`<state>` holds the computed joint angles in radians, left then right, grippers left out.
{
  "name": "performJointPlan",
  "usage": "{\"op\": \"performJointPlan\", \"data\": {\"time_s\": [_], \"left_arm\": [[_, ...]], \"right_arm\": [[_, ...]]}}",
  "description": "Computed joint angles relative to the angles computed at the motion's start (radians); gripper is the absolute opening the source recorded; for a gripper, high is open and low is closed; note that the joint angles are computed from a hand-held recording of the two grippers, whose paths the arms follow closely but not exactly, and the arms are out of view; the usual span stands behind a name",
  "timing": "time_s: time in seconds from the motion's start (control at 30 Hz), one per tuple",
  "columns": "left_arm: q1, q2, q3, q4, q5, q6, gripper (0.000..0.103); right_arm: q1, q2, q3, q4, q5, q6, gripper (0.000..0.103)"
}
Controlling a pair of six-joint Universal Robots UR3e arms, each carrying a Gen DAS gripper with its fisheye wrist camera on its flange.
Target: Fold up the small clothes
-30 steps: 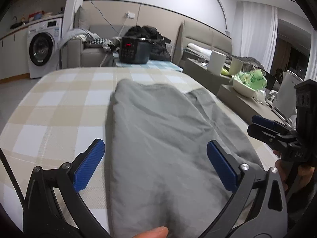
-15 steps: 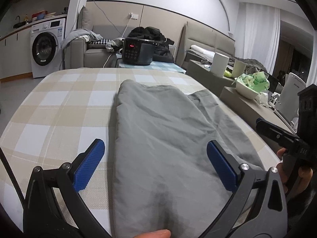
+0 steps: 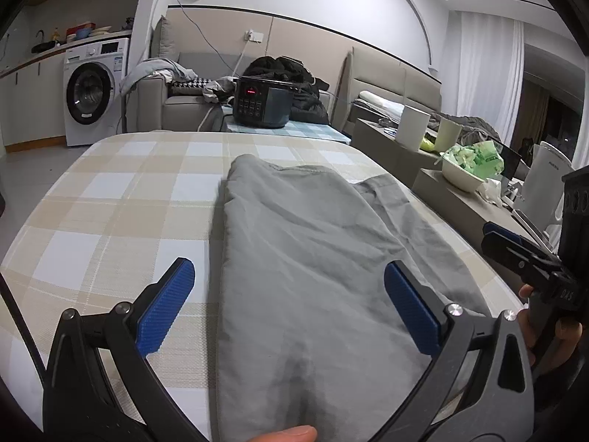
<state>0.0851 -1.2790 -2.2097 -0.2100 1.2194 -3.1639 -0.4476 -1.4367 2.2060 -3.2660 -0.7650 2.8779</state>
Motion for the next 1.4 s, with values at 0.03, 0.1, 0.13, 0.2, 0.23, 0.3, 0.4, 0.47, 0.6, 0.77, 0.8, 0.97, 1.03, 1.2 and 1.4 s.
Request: {"op": "performJointPlan", "data": {"time_s": [0.03,0.1,0.13,0.2,0.23,0.3,0.4,0.47,0.6,0.77,0.8,0.97,1.03,1.2,1.4], "left_arm": [[-0.001,0.005,-0.004,0.003,0.006,-0.003,0.102],[-0.004,0.007,-0.005,0.003,0.014,-0.006,0.102],[-0.007,0.006,-0.003,0.001,0.018,-0.007,0.102],[-0.005,0.006,-0.001,-0.006,0.015,-0.006,0.102],[-0.004,0.006,0.000,-0.008,0.016,-0.006,0.102],[-0.003,0.007,-0.002,-0.008,0.018,-0.010,0.102],[-0.001,0.008,-0.004,-0.001,0.014,-0.008,0.102],[-0.003,0.014,-0.009,0.005,0.010,0.000,0.102],[-0.023,0.007,-0.004,0.014,0.027,0.013,0.102],[-0.010,0.020,-0.010,0.003,0.012,0.009,0.102],[-0.005,0.022,-0.010,0.000,0.007,0.007,0.102],[0.013,0.023,-0.012,-0.009,-0.008,-0.004,0.102],[0.015,0.025,-0.013,-0.010,-0.010,-0.005,0.102],[0.015,0.024,-0.014,-0.008,-0.008,-0.003,0.102],[0.016,0.026,-0.014,-0.012,-0.007,-0.004,0.102]], "right_arm": [[0.004,0.002,-0.003,0.001,-0.006,-0.001,0.103],[0.009,0.002,-0.006,0.005,-0.015,-0.002,0.103],[0.011,0.002,-0.006,0.005,-0.018,-0.002,0.103],[0.012,0.001,-0.007,0.006,-0.019,-0.003,0.103],[0.013,0.003,-0.008,0.007,-0.022,-0.002,0.103],[0.014,0.001,-0.007,0.007,-0.023,0.000,0.103],[0.012,-0.002,-0.008,0.012,-0.022,0.000,0.103],[0.012,-0.003,-0.007,0.014,-0.022,-0.002,0.103],[0.011,0.000,-0.010,0.017,-0.022,-0.002,0.103],[0.011,0.006,-0.018,0.023,-0.027,-0.002,0.103],[0.011,0.008,-0.021,0.026,-0.028,-0.002,0.103],[0.009,0.013,-0.029,0.037,-0.033,0.005,0.103],[0.007,0.017,-0.034,0.041,-0.032,0.006,0.103],[0.005,0.016,-0.032,0.040,-0.031,0.003,0.103],[0.005,0.013,-0.033,0.046,-0.033,0.002,0.103]]}}
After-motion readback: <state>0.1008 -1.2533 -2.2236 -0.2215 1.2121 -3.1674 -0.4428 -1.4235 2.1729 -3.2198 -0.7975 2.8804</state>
